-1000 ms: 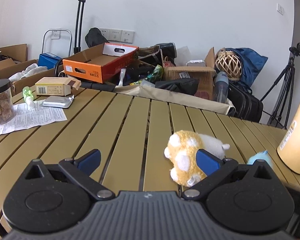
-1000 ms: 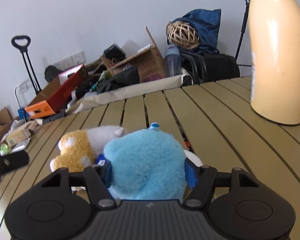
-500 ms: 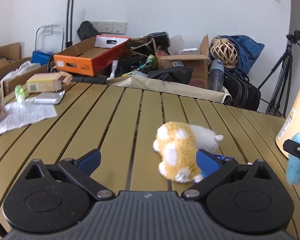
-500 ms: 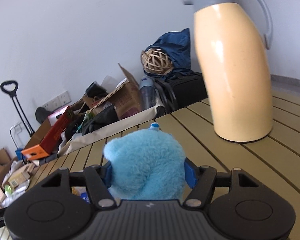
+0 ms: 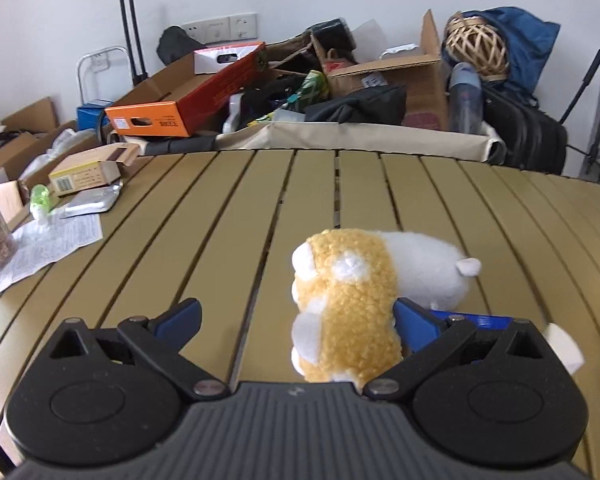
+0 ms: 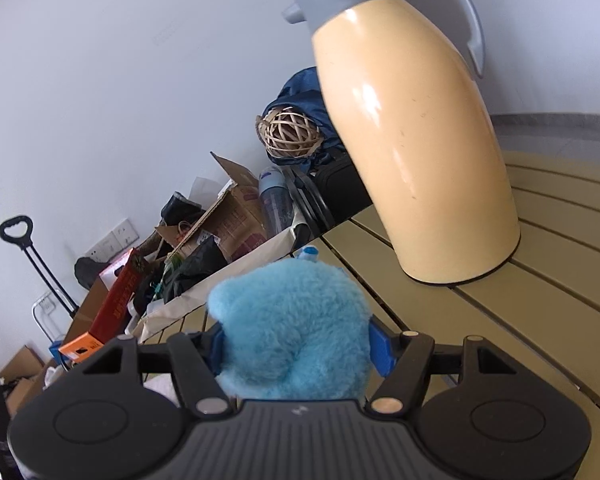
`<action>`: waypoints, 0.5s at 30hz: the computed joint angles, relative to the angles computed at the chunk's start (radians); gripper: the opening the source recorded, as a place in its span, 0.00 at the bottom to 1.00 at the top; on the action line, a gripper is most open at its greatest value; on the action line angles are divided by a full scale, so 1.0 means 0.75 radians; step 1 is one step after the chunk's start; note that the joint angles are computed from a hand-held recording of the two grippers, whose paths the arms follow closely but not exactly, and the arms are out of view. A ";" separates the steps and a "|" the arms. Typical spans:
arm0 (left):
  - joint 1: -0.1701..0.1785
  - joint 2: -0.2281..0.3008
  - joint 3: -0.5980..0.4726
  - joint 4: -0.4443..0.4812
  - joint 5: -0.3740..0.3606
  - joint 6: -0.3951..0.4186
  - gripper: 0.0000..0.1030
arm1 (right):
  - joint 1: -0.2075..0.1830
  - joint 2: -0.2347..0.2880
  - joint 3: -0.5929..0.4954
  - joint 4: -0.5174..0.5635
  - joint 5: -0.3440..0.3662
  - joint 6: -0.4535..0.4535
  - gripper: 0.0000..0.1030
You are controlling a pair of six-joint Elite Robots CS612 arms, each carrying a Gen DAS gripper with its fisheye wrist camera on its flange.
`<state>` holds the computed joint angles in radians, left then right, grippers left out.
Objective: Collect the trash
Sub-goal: 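Close the left tool on the yellow-and-white plush toy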
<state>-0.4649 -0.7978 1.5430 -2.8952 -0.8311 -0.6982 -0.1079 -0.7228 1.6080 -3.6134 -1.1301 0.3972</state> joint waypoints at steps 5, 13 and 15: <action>-0.004 0.017 -0.037 0.063 0.026 0.033 1.00 | -0.006 0.008 -0.012 0.031 -0.003 0.026 0.64; 0.018 0.037 -0.087 0.167 -0.021 0.000 1.00 | -0.010 0.008 -0.010 0.008 0.009 0.042 0.64; 0.022 0.039 -0.095 0.184 -0.034 -0.005 0.98 | -0.013 0.010 -0.010 0.012 0.016 0.053 0.64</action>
